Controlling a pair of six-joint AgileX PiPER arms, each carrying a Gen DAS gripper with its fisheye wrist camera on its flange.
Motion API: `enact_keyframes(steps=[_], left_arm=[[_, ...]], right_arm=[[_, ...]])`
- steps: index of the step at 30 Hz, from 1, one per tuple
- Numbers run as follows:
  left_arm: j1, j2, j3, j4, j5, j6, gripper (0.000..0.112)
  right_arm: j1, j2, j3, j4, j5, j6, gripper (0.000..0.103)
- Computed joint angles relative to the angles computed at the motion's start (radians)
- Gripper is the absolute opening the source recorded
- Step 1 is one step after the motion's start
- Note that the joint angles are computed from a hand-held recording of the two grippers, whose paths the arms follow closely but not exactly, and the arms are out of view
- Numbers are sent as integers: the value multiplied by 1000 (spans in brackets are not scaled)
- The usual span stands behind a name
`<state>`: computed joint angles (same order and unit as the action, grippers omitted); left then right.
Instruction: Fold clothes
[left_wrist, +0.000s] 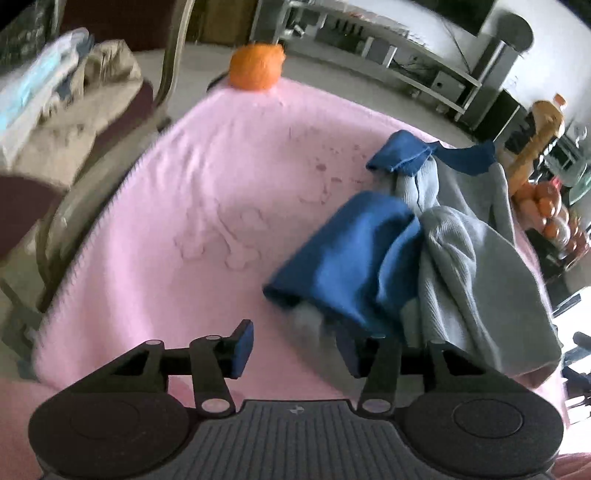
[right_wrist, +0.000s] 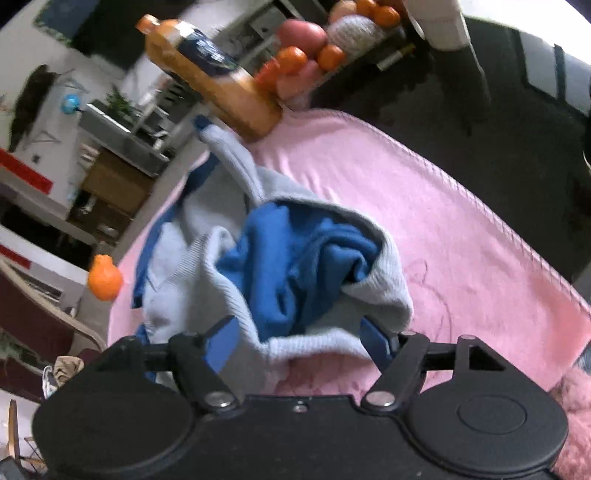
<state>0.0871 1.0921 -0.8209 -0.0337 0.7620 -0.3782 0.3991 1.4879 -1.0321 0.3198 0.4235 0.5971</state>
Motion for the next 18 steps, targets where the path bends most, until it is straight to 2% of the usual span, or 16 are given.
enact_keyframes(steps=[2,4,5,9,12,15,18], left_arm=[[-15,32,12,13,-45,1,54],[-58,58,25,58,-58,-48,52],[-80,71,31,81,-61,-75,49],[-148,176,15,212,-109,-181,48],[-170,215,15,301,-151,-288,45],[-154,229,13,276,-196,-297,44],[-170,231,4,322,-181,-352,24]], right_arm=[[-9,-12,27,110,-31,-103,72],[-8,-25,50,203,-52,-187,72],[1,-33,59,221,-57,-200,72],[13,-13,39,202,-61,-205,72],[5,-20,56,253,-73,-246,72],[-10,-12,62,314,-73,-293,72],[-23,-16,80,375,-93,-345,72]])
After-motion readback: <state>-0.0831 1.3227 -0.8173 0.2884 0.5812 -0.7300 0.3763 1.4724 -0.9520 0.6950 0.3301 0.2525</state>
